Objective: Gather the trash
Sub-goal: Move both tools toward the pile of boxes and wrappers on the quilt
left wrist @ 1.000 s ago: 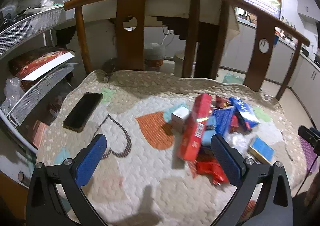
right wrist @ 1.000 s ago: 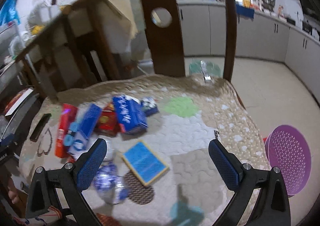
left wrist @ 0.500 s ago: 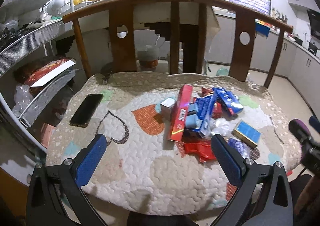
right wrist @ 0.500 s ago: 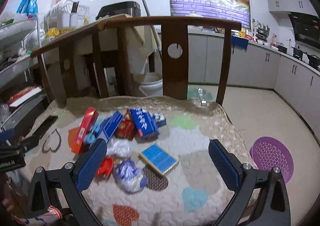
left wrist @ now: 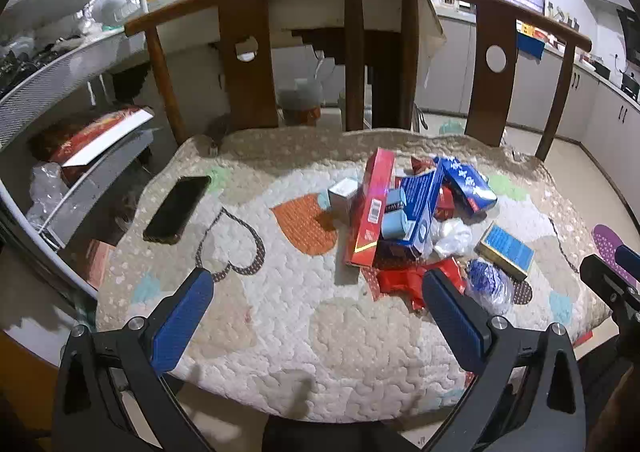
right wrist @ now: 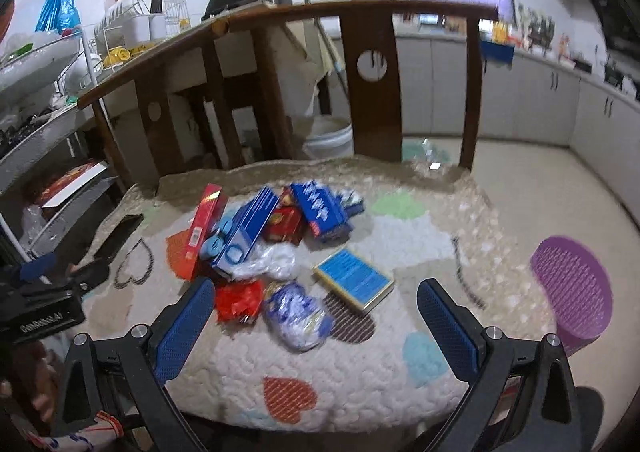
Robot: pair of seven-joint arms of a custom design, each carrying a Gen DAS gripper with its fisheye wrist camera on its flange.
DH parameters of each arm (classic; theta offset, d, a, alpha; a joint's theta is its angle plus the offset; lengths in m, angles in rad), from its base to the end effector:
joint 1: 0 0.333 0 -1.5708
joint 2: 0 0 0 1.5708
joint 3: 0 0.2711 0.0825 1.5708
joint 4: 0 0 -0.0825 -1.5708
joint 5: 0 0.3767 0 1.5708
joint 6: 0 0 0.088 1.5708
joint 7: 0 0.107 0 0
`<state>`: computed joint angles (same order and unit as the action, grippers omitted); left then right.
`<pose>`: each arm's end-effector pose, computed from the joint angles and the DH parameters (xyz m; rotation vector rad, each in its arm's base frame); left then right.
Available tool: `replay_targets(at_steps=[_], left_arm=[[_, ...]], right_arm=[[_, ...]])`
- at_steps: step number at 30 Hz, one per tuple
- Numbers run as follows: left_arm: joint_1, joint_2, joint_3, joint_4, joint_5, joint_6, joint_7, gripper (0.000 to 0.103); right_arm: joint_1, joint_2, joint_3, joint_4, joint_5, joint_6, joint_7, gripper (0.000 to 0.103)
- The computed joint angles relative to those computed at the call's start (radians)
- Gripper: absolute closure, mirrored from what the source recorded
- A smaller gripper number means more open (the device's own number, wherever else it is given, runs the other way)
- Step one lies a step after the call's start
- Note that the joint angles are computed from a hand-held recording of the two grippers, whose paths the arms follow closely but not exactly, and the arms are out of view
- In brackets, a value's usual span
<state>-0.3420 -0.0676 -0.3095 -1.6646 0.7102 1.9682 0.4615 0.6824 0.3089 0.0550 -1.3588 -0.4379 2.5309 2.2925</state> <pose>0.4713 -0.3136 0.6285 -1.9341 1.4343 -0.5306 0.5062 0.4574 0.6085 -1.7887 1.3882 -0.5146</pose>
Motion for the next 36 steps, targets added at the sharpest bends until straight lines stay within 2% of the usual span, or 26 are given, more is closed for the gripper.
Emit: replay_targets(at_steps=[5, 14, 22, 30, 36], left_arm=[[0.003, 0.038, 0.012, 0.029, -0.057, 0.003, 0.023, 0.0], [-0.015, 0.121, 0.031, 0.107, -0.097, -0.038, 0.057, 0.0], [-0.031, 0.156, 0.044, 0.147, -0.102, -0.05, 0.069, 0.0], [-0.036, 0.143, 0.047, 0.128, -0.106, -0.03, 0.071, 0.0], [-0.012, 0.073, 0.051, 0.046, -0.105, 0.033, 0.063, 0.0]], right_arm=[[-0.003, 0.033, 0.004, 0.042, 0.027, -0.044, -0.052, 0.0], [-0.026, 0.092, 0.007, 0.089, 0.144, -0.049, -0.14, 0.0], [-0.024, 0.099, -0.008, 0.085, 0.177, -0.045, -0.176, 0.0], [-0.024, 0.075, -0.01, 0.052, 0.175, -0.042, -0.167, 0.0], [-0.022, 0.062, -0.005, 0.046, 0.158, -0.052, -0.164, 0.0]])
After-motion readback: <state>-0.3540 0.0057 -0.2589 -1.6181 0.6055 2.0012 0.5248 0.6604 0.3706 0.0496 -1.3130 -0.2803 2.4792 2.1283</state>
